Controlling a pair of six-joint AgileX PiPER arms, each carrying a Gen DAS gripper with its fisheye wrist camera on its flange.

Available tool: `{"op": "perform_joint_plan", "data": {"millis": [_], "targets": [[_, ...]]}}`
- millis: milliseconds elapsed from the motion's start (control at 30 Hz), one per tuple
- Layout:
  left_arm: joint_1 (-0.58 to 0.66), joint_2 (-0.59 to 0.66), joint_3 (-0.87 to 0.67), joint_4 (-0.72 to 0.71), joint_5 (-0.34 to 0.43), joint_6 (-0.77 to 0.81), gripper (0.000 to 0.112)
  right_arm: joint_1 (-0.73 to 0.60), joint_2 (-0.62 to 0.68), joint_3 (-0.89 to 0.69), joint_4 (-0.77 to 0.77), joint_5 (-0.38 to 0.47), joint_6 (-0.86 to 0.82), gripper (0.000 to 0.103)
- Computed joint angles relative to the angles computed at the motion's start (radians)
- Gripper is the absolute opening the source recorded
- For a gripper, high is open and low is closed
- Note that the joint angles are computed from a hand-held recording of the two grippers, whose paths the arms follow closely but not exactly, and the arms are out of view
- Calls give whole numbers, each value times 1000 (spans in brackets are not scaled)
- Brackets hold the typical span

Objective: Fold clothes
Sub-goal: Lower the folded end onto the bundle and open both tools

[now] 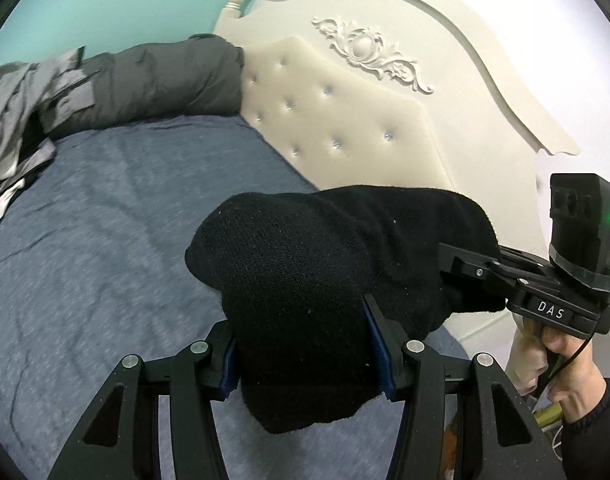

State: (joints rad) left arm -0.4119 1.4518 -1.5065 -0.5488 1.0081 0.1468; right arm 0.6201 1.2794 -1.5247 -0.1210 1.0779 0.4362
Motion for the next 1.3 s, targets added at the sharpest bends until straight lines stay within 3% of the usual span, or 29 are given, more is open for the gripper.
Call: {"op": "perform_joint_plan", "data": {"millis": [200,367,567,700,833,967,1100,1300], "targets": [[-108,176,-192,70,-66,-105,56,-269,6,-17,176,-26,-278,19],[-173,276,-290,141,-153,-186,56,-409,39,-25,259,-74,-440,19],[-242,352,-245,217,-283,-280,56,-506,51,129,302,-172,-519,19],[-286,381,-126,172,-344,-273,56,-576,26,298,355,-199,-572,19],[-332,389,-46,137,-390,-265,56,-684,-26,415,457,-170,-708,19],[-379,370,-8,142,-392,-324,56,-777,-39,426,528,-77,-785,19],[-432,350,44,154,-379,-407,56,-787,-51,432,486,0,-773,19],[-478,339,158,22,-421,-390,56,-795,-81,483,436,58,-750,19]]}}
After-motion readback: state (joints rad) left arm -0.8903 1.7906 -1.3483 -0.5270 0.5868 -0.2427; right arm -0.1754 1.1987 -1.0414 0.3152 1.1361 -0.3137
